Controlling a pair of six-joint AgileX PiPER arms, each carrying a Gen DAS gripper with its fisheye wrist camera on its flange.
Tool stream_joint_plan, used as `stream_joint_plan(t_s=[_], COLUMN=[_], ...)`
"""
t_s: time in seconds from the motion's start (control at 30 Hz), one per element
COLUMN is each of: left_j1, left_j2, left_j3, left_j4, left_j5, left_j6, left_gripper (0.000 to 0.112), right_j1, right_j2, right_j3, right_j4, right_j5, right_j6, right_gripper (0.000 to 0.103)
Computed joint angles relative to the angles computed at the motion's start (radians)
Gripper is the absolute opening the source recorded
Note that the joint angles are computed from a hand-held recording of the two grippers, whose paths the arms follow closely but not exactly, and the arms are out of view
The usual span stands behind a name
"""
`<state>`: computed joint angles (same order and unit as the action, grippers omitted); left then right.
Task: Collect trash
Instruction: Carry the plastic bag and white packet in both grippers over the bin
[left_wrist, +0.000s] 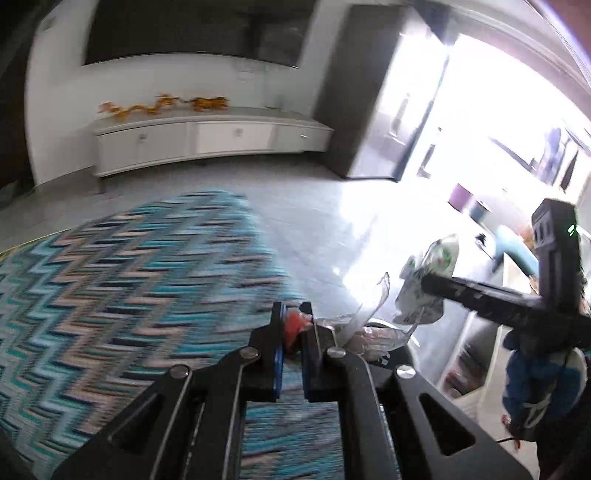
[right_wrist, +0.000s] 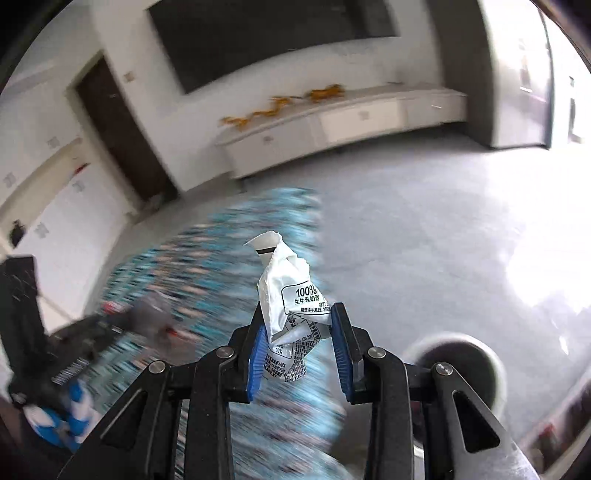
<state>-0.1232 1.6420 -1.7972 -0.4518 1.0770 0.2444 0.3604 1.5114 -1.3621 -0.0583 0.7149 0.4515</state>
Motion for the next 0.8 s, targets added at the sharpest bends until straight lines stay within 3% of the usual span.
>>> stream_joint_plan(t_s=[0.07,0.17,0.33,0.47,0.6,0.7,0.77,0.8], left_j1=[-0.096,-0.255,-0.404,-0.465,-0.479,-0.477,-0.477,-0.479], left_j2=[0.013,0.095,0.268,0.411,0.538,0.598,0.596,0.589], left_j3=[-0.011,-0.084,-0.234,-0.36,-0.492,-0.557,-0.542,-0.531], left_j4=[0.05,0.165,0.273,0.29,0.257,0.214,0.195,0.194], left_j5=[-0.014,-0.022,0.008,0.044,0.103,0.141,0.133,0.126], left_j6=[-0.065,-0.192,-0.323,-0.356,-0.363,-0.36,-0.351,-0.349], left_gripper=[0.007,0.007,0.008,0.009,0.01,0.013,0.019,0.03], right_j1=[-0.077,-0.203,-0.403,-0.484,-0.515,-0.521,-0.518,-0.513], right_j2=[-0.079,-0.129,-0.088,0.012,0.13,0.165,0.152,0.147], right_j3=[0.132,0.266,0.402,0.433,0.435,0.443,0.458,0.462], right_j4=[-0.037,0.033,0.226,0.327,0.39,0.416,0.393,0.355], right_j5=[-0.016,-0.069,-0.169,-0.233,-0.291,-0.323,-0.34,-0.351], right_j6=[0.013,-0.064,-0.29,-0.396,-0.458,-0.467,-0.435,-0.396], right_gripper=[0.034,0.035,0.039,0.042,0.058,0.06,0.061,0.061])
